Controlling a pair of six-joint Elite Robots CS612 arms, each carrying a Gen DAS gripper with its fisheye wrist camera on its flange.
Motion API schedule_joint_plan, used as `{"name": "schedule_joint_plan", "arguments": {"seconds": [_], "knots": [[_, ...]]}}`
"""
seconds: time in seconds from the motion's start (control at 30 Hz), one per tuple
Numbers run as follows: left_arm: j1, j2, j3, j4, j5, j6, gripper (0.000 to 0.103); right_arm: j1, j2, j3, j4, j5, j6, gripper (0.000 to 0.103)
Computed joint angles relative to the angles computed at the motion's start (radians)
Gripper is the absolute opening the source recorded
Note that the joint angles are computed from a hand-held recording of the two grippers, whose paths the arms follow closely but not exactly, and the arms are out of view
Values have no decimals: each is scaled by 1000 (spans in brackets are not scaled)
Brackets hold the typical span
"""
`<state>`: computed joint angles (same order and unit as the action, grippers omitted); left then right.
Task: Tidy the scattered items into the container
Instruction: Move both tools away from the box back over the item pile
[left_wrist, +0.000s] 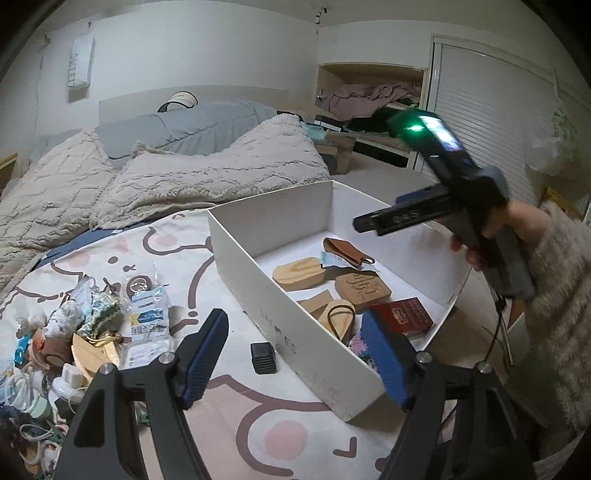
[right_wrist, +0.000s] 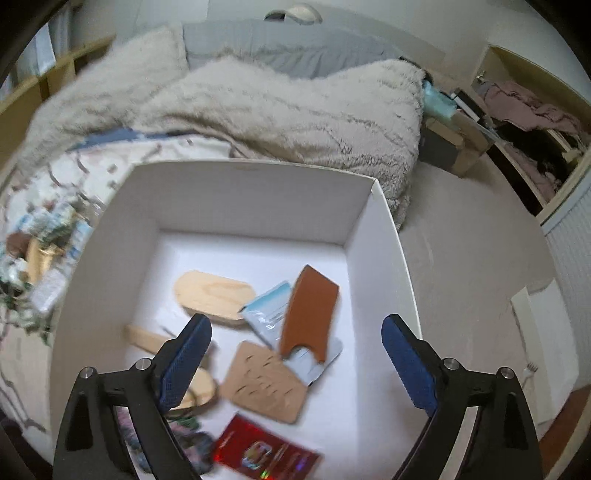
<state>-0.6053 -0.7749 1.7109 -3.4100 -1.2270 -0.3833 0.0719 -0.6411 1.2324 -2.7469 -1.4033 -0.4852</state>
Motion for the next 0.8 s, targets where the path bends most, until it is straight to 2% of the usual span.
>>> {"name": "schedule_joint_plan", "arguments": {"seconds": [0.07,0.17,0.2,0.23,0.3,0.57,0.8], "knots": [[-3,-4,7,-5,13,-2,78,-10,-20,43,-48,47,38,93],[-6,-10,18,-20,18,-2,88,-24,-45,109,-147,90,89,94],[-6,-11,20,-22,20,-1,92,-27,-52,134,-201,96,111,95],[-8,-13,23,-24,25,2,94,-30,-57,160,-267,100,135,103],[-10,-17,28,-28,32,6,100,-37,-64,201,-371,117,160,103],[-17,-31,50,-58,64,-13,103,-52,-88,329,-595,128,185,103],[-28,-41,72,-85,93,0,103,-59,-100,402,-720,139,201,103]]}}
